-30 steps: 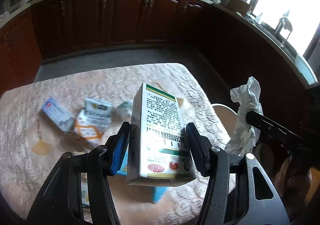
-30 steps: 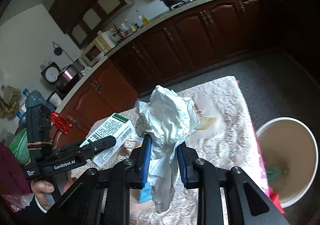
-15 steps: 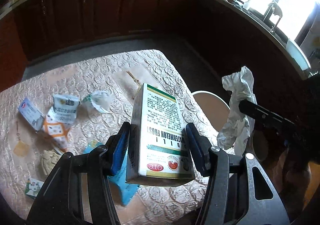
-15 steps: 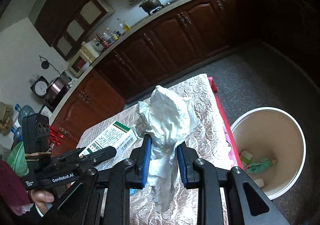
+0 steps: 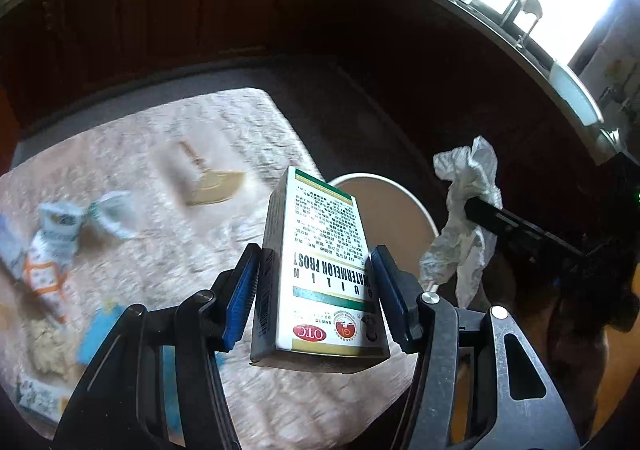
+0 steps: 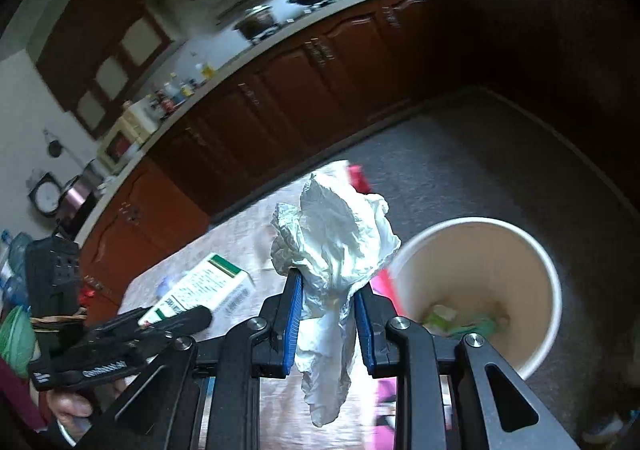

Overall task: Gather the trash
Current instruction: 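Carry the box and tissue over the white bin and open both tools to drop them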

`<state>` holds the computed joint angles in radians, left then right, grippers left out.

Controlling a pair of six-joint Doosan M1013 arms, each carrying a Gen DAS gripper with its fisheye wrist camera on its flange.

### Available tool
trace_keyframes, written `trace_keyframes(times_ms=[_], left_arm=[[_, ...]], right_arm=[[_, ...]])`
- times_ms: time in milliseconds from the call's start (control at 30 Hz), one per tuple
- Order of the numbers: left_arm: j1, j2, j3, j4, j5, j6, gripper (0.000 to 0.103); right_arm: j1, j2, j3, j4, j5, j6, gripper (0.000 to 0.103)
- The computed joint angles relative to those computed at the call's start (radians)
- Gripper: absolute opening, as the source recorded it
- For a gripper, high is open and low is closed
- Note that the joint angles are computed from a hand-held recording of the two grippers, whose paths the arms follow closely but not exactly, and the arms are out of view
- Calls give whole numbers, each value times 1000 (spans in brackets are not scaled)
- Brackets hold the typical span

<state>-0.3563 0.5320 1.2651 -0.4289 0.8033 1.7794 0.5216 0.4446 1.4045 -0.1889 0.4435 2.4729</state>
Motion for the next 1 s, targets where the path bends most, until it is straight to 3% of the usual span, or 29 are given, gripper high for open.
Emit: trace_keyframes(times_ms=[200, 567, 633, 667, 700, 1000], left_arm=[[-38, 62, -81, -16, 55, 8, 54], [-79, 139, -162, 6, 83, -14, 55], [-79, 148, -169, -2, 90, -14, 55], [-77, 152, -173, -16, 96, -6, 55], [-75, 155, -174, -25, 100, -3, 55], [-59, 146, -160, -30, 117, -7, 62]], right_arm=[[-32, -10, 47, -52, 51, 107, 24], [-62, 28, 52, -46, 158, 134, 25], [-63, 37, 42, -53, 192, 145, 35], [-62, 40, 39, -61, 208, 152, 52], [-61, 40, 40, -72, 211, 163, 62], [-62, 25, 57, -83, 207, 193, 63]])
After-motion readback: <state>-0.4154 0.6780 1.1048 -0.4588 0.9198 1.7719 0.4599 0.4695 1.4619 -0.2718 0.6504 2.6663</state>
